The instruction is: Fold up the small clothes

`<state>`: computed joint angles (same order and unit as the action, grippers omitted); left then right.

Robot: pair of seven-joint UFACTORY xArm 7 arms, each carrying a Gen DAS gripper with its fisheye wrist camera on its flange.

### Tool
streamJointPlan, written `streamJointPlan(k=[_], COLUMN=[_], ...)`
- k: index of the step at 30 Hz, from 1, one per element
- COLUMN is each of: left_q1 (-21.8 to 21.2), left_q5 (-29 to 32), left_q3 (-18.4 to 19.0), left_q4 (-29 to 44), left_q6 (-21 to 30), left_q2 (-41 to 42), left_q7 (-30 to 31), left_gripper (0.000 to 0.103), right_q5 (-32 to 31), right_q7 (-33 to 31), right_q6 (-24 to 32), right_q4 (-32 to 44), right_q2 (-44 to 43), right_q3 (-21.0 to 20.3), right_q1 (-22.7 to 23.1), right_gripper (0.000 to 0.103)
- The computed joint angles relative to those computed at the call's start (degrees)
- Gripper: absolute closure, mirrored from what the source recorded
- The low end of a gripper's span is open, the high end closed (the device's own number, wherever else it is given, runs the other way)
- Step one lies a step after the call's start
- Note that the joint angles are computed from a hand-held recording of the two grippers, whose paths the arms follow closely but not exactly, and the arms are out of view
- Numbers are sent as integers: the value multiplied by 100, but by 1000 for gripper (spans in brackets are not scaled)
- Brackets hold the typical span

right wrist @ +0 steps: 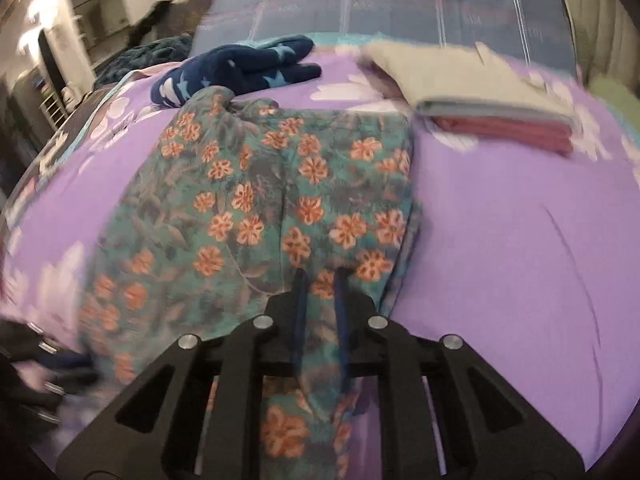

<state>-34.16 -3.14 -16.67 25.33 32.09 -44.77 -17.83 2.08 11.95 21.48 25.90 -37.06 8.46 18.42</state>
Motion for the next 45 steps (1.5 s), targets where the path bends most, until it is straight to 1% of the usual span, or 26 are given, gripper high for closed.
streamJointPlan(k=[1,3,4,5,7,8,9,10,11,12,13,14,16,17,20,22,23,24,27,29,31,35,39,42,44,45], left_q1=[13,22,24,21,-7,-95,-233,-327,-284,-201,-139,-34,160,199,372,254,23,-103,-321,-385,-372,-319,-192,-55,108,228], left_q5=[17,41,51,51,39,-41,-192,-344,-391,-393,-388,-358,-334,-377,-532,-857,-1195,-1423,-1895,-2128,-2361,-2872,-3242,-3454,-3421,-3244], left_q3=[-21,-35,-45,-43,-14,93,279,449,487,496,534,573,640,748,889,1101,1356,1487,1718,1818,1853,1890,1822,1761,1639,1529], left_q4=[0,-6,-5,-4,18,45,56,56,56,59,78,132,256,335,539,514,449,411,437,621,860,1439,1928,2341,2583,2670], left_q6=[6,11,-1,-2,29,57,46,-25,-111,-215,-298,-364,-430,-444,-426,-589,-745,-828,-1015,-1039,-1026,-1012,-960,-827,-790,-812], left_q2=[-7,-26,-24,-30,-56,-74,-108,-171,-231,-286,-296,-247,-33,163,727,892,941,960,1139,1379,1661,2343,2863,3246,3457,3540], left_q7=[-13,-23,-29,-36,-23,48,176,291,333,366,441,515,617,715,832,1015,1240,1403,1874,2170,2403,2905,3397,3760,3780,3656], left_gripper=[91,91,91,91,87,83,72,57,50,45,45,44,42,42,42,42,42,42,42,42,42,42,42,42,47,55], right_q5=[-87,-150,-109,-13,115,198,291,424,621,808,1030,1184,1433,1625,2116,2222,2241,2289,2521,2717,2942,3629,4265,4510,4637,4657], right_q7=[98,202,209,183,162,168,133,87,17,-82,-213,-325,-542,-724,-1144,-1266,-1347,-1431,-1726,-1911,-2162,-2804,-3479,-3812,-3912,-3920], right_q6=[-59,194,274,318,371,477,571,642,742,818,900,958,1047,1082,1193,1274,1303,1318,1334,1273,1176,981,1197,1350,1353,1325], right_q4=[-46,74,93,89,72,40,21,47,22,1,-27,-39,-61,-60,-46,-39,-61,-71,-52,41,197,588,988,1204,1340,1395], right_q2=[-100,-227,-330,-449,-622,-764,-853,-852,-925,-970,-1018,-1042,-1074,-1050,-968,-912,-906,-907,-841,-636,-327,339,805,1040,1205,1278], right_q3=[138,218,171,49,-111,-213,-339,-500,-718,-907,-1128,-1231,-1339,-1474,-1680,-1569,-1505,-1488,-1543,-1588,-1655,-1861,-2084,-2057,-1957,-1873], right_q1=[-96,-118,-52,45,89,84,99,128,194,259,345,378,417,536,742,648,609,585,633,690,779,988,1053,962,867,799], right_gripper=[90,85,79,71,64,62,61,59,56,55,53,52,50,49,46,45,45,45,45,45,45,45,45,45,46,48])
